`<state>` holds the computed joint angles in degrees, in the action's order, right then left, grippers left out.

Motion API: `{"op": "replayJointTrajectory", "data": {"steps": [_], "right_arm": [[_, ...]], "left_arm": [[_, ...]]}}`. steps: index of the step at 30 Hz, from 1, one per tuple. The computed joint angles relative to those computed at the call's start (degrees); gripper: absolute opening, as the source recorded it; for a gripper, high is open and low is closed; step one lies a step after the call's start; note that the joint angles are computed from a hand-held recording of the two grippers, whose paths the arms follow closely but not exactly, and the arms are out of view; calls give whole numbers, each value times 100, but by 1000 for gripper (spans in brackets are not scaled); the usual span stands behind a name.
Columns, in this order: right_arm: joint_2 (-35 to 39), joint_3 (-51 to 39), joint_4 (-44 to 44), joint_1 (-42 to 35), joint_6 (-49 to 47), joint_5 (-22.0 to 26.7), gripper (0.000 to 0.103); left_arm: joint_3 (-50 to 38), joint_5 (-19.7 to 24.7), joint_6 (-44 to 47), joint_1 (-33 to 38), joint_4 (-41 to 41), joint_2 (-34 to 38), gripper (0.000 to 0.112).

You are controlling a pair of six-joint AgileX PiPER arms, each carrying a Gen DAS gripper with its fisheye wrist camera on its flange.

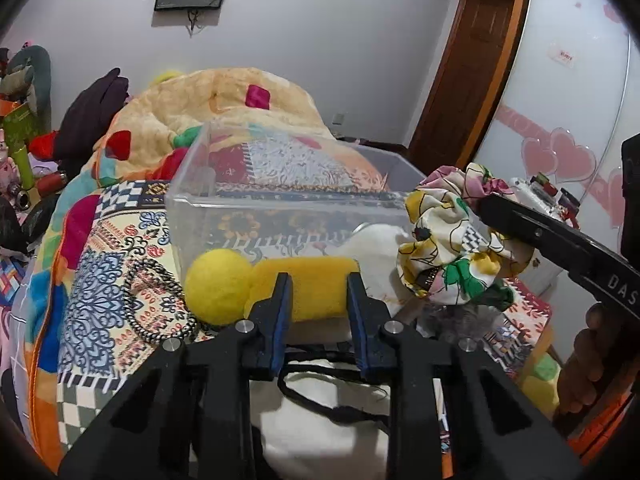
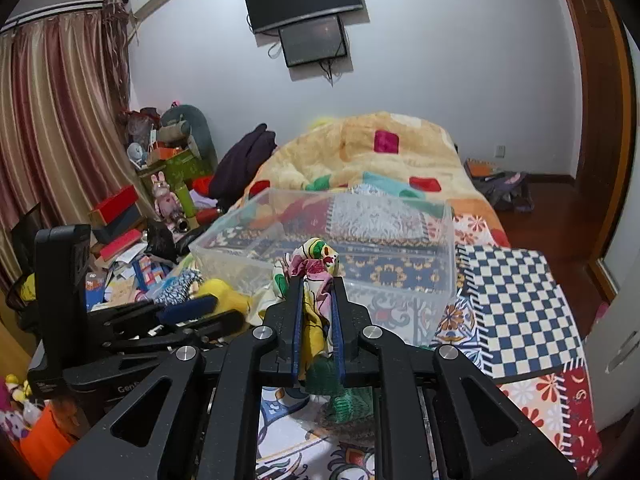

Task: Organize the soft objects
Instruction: 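Grasp the floral scrunchie with the right gripper while the left gripper grasps the yellow sponge, then drop the yellow sponge into the clear box with the left gripper while the right gripper drops the scrunchie in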

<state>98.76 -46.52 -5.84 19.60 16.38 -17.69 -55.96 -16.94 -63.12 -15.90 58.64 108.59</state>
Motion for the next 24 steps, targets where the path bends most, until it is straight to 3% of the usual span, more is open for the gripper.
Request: {"op": "replayJointTrajectory", "data": {"steps": [3, 8, 9, 10, 12, 20, 22, 24], "right_arm": [[-83, 13, -18, -28, -15, -38, 11], [-163, 83, 45, -46, -96, -100, 11], [-176, 100, -48, -77, -13, -123, 11], [-185, 108, -79, -83, 10, -126, 11], [-179, 105, -169, -120, 77, -136, 11], [-177, 148, -514, -225, 488, -164, 11], [-176, 156, -716, -277, 694, -193, 11], [-189, 154, -797, -292, 773, -198, 11]], "left_arm": [[155, 41, 311, -9, -263, -195, 27], [113, 114, -804, 78, 795, -232, 31], [105, 180, -889, 58, 871, -230, 41], [29, 380, -937, -9, 890, -191, 59], [35, 565, -556, -111, 446, -169, 77], [-360, 782, -1863, -260, 1804, 281, 77], [-437, 679, -2214, -195, 2137, 399, 63], [-403, 596, -1975, -167, 1901, 391, 60]]}}
